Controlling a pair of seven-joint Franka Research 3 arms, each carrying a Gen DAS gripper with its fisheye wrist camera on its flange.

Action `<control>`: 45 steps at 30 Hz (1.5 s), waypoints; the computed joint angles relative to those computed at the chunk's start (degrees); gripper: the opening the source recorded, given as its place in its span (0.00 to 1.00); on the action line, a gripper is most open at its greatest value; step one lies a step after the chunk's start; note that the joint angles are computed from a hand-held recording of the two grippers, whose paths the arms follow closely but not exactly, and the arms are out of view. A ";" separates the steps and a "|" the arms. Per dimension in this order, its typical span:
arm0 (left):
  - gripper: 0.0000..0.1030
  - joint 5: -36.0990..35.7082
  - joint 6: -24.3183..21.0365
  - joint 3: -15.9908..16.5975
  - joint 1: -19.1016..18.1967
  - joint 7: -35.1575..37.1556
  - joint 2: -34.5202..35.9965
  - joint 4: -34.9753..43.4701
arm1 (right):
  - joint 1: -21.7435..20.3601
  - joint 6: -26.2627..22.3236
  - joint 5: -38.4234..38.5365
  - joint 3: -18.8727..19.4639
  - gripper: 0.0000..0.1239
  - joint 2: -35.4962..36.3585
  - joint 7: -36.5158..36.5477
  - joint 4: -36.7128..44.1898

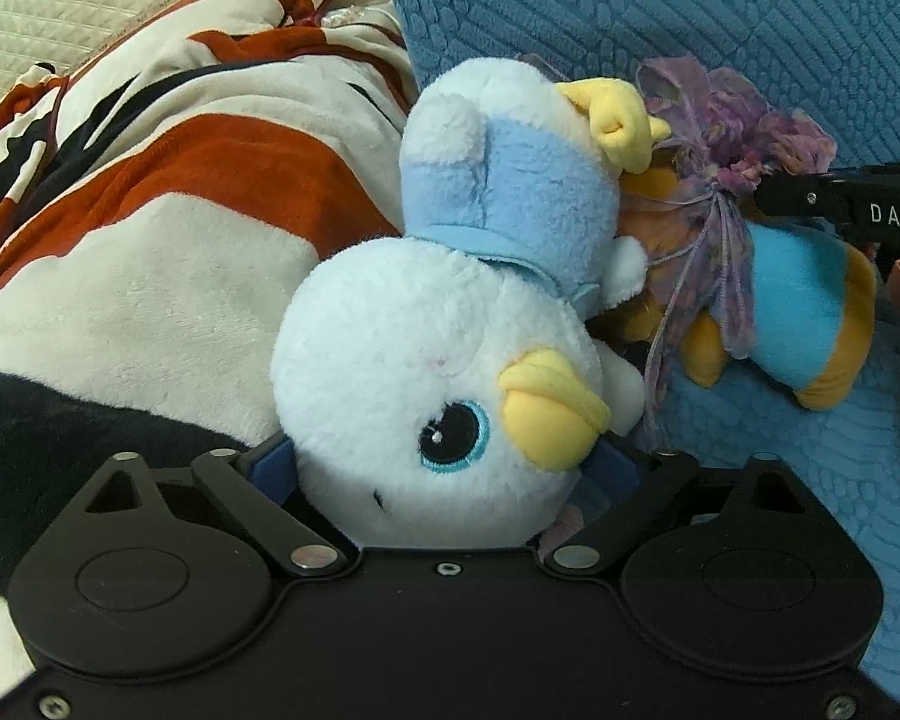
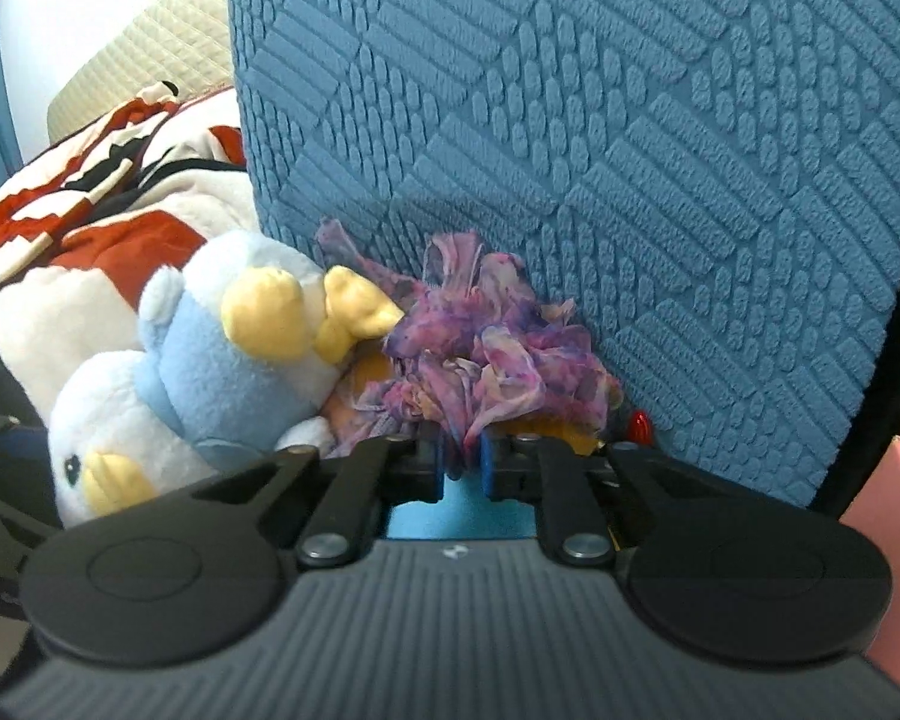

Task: Organize objects
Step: 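Grasp the white-blue penguin with the left tool while the right tool grasps the purple scrunchie, then lift the penguin with the left tool while the right tool lifts the scrunchie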

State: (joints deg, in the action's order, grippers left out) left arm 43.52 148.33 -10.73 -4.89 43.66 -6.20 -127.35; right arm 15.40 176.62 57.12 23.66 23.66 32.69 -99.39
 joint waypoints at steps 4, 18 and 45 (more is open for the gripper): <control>0.86 -2.85 2.31 0.33 0.11 -1.08 -2.69 -1.77 | 0.70 -0.38 -0.87 -0.93 0.10 -1.89 2.14 -1.84; 0.80 -10.77 3.91 -0.99 -0.43 1.85 -13.39 -5.70 | 4.76 2.00 13.87 -3.89 0.09 -15.65 -4.65 -14.86; 0.85 -36.69 -4.52 2.49 -14.38 12.24 -28.05 -19.32 | 14.85 -9.60 -22.68 -17.74 0.34 -39.23 42.07 -45.08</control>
